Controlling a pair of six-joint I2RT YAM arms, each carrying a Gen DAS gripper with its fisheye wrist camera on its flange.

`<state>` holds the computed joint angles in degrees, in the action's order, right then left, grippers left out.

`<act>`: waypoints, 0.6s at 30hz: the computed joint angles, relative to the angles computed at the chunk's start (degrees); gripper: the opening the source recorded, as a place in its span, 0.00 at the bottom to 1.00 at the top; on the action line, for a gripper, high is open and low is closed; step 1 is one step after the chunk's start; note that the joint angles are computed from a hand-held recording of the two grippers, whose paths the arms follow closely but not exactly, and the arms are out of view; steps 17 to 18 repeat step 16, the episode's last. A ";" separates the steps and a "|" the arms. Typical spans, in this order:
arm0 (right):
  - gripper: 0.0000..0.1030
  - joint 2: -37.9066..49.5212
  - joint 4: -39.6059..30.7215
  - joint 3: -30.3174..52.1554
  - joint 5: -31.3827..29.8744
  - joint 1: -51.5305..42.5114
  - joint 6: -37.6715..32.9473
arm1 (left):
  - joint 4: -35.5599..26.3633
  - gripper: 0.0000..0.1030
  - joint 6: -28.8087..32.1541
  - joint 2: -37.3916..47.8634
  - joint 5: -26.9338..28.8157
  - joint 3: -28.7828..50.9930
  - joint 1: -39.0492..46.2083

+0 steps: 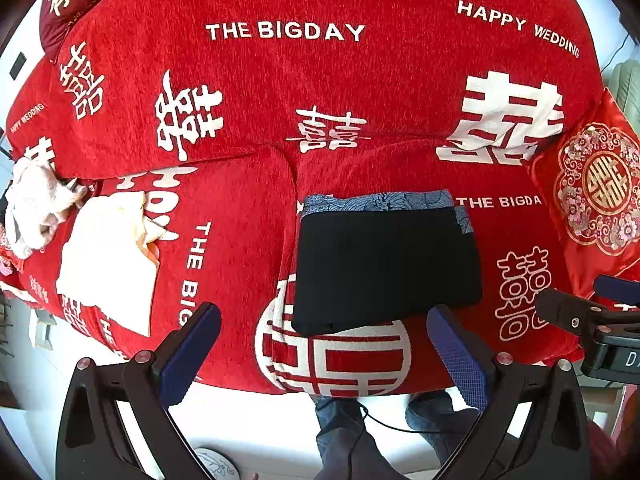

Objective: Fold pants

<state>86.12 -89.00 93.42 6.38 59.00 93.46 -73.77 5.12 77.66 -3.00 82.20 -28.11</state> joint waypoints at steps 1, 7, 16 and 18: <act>1.00 0.00 -0.05 0.04 -0.01 0.02 0.08 | -0.11 1.00 -0.04 -0.01 -0.01 0.04 -0.08; 1.00 0.05 -0.02 0.09 -0.16 0.22 0.46 | -0.19 1.00 -0.13 -0.08 0.09 -0.09 -0.23; 1.00 -0.15 0.23 -0.28 -0.15 0.14 0.11 | 0.43 1.00 1.18 -0.55 0.80 -0.30 0.41; 1.00 -0.15 0.23 -0.28 -0.15 0.14 0.11 | 0.43 1.00 1.18 -0.55 0.80 -0.30 0.41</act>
